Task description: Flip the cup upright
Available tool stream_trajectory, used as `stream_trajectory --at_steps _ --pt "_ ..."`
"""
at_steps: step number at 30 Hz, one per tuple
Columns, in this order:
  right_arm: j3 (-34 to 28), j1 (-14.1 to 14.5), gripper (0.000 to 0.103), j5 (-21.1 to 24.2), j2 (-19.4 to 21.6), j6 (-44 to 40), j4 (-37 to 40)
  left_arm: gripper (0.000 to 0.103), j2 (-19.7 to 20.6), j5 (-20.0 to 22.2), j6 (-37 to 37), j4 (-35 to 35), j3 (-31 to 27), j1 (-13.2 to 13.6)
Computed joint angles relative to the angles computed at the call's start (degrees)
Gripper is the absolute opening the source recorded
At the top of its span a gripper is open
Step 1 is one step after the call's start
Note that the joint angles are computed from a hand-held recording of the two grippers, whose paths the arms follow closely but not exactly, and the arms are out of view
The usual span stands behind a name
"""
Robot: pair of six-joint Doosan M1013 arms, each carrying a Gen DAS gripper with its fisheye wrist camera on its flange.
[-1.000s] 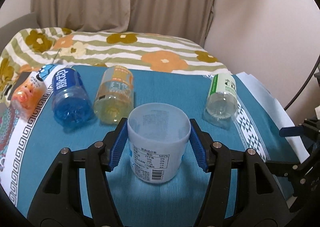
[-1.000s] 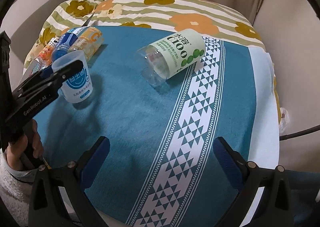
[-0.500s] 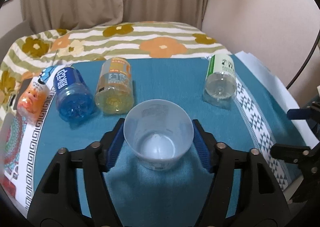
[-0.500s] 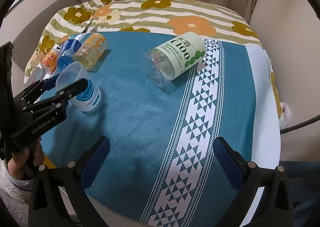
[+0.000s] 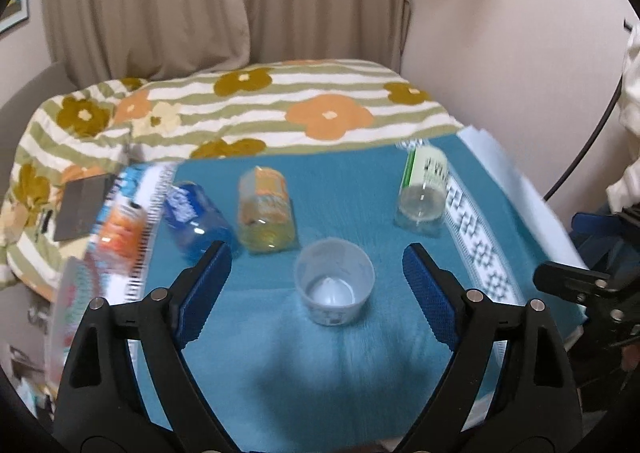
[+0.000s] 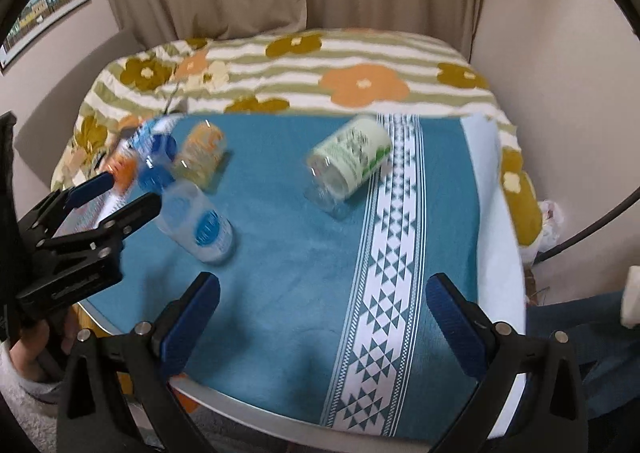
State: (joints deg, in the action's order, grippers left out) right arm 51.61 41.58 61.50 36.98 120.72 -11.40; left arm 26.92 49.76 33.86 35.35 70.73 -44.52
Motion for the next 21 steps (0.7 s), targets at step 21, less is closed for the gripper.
stream_trajectory --at_steps 21 --pt "-6.7 5.9 0.103 6.5 0.2 11.6 -13.1 0.103 -9.8 8.7 -6.3 1.4 5.7 -1.3"
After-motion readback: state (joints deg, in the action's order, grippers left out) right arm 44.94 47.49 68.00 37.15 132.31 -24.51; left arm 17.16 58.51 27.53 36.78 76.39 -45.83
